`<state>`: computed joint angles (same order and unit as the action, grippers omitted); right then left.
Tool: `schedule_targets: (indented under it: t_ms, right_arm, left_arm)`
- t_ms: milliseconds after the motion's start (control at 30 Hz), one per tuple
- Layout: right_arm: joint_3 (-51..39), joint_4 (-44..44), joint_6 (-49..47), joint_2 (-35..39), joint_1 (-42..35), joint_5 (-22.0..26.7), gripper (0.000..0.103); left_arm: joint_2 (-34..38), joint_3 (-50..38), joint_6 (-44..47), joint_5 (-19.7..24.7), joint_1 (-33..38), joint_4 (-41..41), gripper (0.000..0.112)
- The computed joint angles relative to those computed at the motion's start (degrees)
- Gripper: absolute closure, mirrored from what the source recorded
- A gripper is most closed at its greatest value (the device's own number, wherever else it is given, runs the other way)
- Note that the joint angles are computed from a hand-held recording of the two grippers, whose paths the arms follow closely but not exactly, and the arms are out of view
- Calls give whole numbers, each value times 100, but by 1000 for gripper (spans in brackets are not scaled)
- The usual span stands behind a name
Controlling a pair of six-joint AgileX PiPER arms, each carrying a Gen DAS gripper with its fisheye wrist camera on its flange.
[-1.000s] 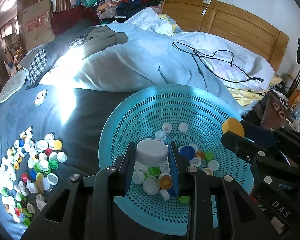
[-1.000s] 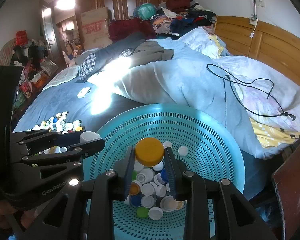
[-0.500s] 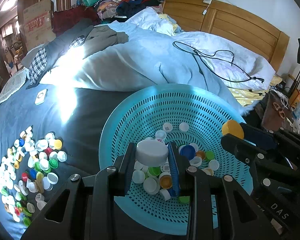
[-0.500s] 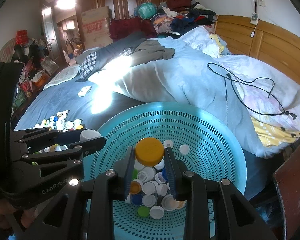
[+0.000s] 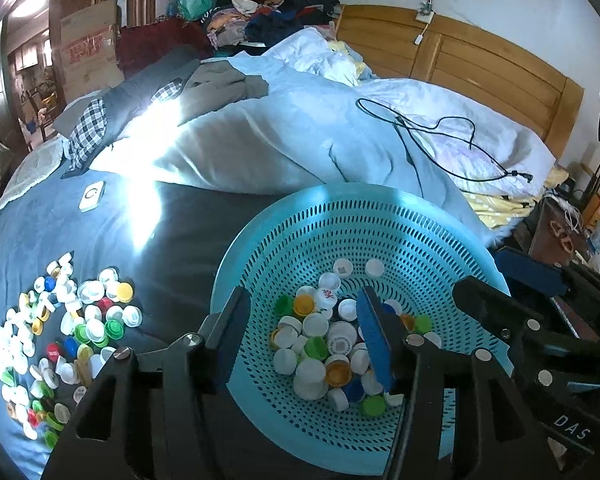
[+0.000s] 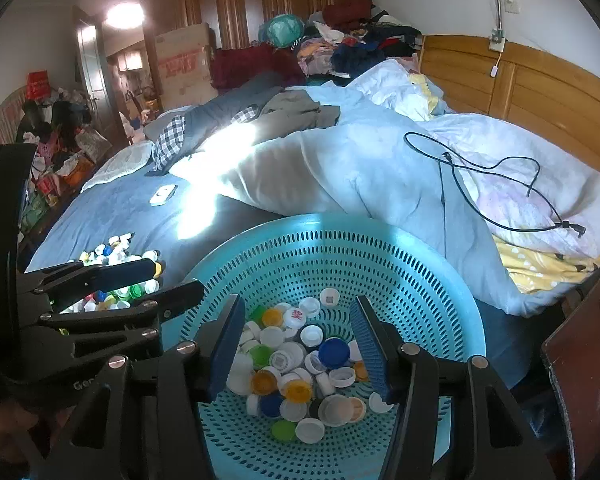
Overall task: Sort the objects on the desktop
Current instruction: 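Open both grippers to drop the caps into the basket, then move both grippers back down to the cap pile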
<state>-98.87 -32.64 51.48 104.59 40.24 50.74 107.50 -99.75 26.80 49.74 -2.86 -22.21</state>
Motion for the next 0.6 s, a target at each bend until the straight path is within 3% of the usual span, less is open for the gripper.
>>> schedule_targets:
  t_ms: [167, 333, 467, 600]
  right_arm:
    - [-42, 18, -46, -7, 133, -265, 43]
    - [-421, 315, -432, 424, 419, -441, 38]
    - [-932, 723, -856, 956, 622, -471, 38]
    - [-1576, 1098, -1318, 1522, 831, -384, 38]
  left_arm:
    - [-351, 708, 848, -367, 631, -602, 62]
    - [-541, 1895, 2701, -713, 2438, -2133, 61]
    - [-185, 2262, 3728, -867, 3984, -2820, 61]
    - [773, 1671, 3528, -1147, 5118, -2526, 62]
